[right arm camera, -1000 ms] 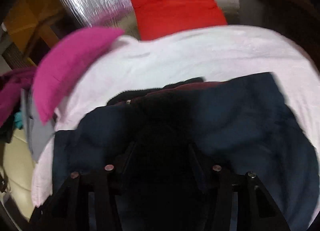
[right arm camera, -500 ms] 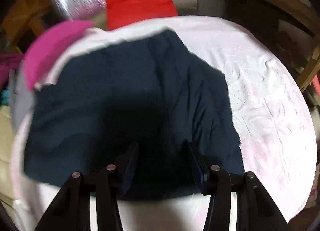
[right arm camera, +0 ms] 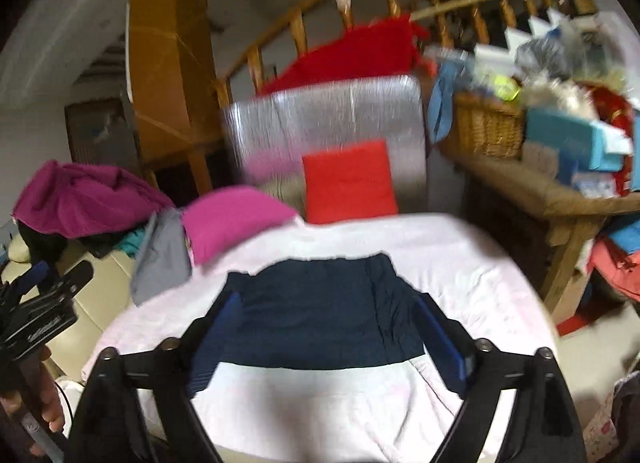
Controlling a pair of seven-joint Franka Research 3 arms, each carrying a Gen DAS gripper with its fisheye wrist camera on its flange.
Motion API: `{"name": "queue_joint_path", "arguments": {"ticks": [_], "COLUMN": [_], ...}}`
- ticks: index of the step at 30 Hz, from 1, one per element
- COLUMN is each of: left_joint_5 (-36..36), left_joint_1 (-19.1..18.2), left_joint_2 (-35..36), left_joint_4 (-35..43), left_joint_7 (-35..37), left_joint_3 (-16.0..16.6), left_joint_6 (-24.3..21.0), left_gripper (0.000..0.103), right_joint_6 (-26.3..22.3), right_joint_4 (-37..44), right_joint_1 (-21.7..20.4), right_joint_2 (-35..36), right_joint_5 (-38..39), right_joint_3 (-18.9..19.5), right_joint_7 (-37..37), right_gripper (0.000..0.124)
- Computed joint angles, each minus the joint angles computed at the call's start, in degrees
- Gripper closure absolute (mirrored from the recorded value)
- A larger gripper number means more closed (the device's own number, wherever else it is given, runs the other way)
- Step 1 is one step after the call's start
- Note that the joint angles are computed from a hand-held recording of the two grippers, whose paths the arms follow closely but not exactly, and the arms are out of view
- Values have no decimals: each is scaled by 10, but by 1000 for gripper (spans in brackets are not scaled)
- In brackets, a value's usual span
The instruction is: Fold large clothes
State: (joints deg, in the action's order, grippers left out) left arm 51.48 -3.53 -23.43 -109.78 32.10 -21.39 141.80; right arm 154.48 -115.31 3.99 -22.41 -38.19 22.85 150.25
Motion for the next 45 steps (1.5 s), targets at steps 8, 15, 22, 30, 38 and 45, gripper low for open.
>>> {"name": "queue_joint_path", "arguments": {"ticks": [8, 15, 22, 30, 38, 45], "left_joint_5": [-37, -28, -40, -53, -64, -60], "left_joint_1": [-8, 18, 31, 41, 45, 51], "left_joint_2": [-96, -140, -174, -186, -192, -206], "left_joint_4": [-32, -41, -57, -63, -72, -82], "left_joint_7": [17, 21, 23, 37, 35, 29], "left_joint_3": [-12, -33, -42, -51, -47, -47], "left_joint_6": [-31, -25, -14, -16, -20, -18], "left_gripper": [0, 0, 0, 0, 0, 0], "right_joint_6": [-61, -71, -72, -84, -90, -72], "right_joint_4": [-65, -53, -40, -38, -38, -42], "right_joint_1": [-23, -57, -97, -128, -154, -175], "right_joint_2": [-153, -198, -220, -236, -258, -285], "right_joint_5": [11, 46, 79, 113, 123, 135], "right_joint_3": [84, 133, 164, 178, 193, 204], "right_joint_7": [27, 24, 19, 7, -3, -8], "right_gripper": [23, 22, 21, 21, 21, 21]}}
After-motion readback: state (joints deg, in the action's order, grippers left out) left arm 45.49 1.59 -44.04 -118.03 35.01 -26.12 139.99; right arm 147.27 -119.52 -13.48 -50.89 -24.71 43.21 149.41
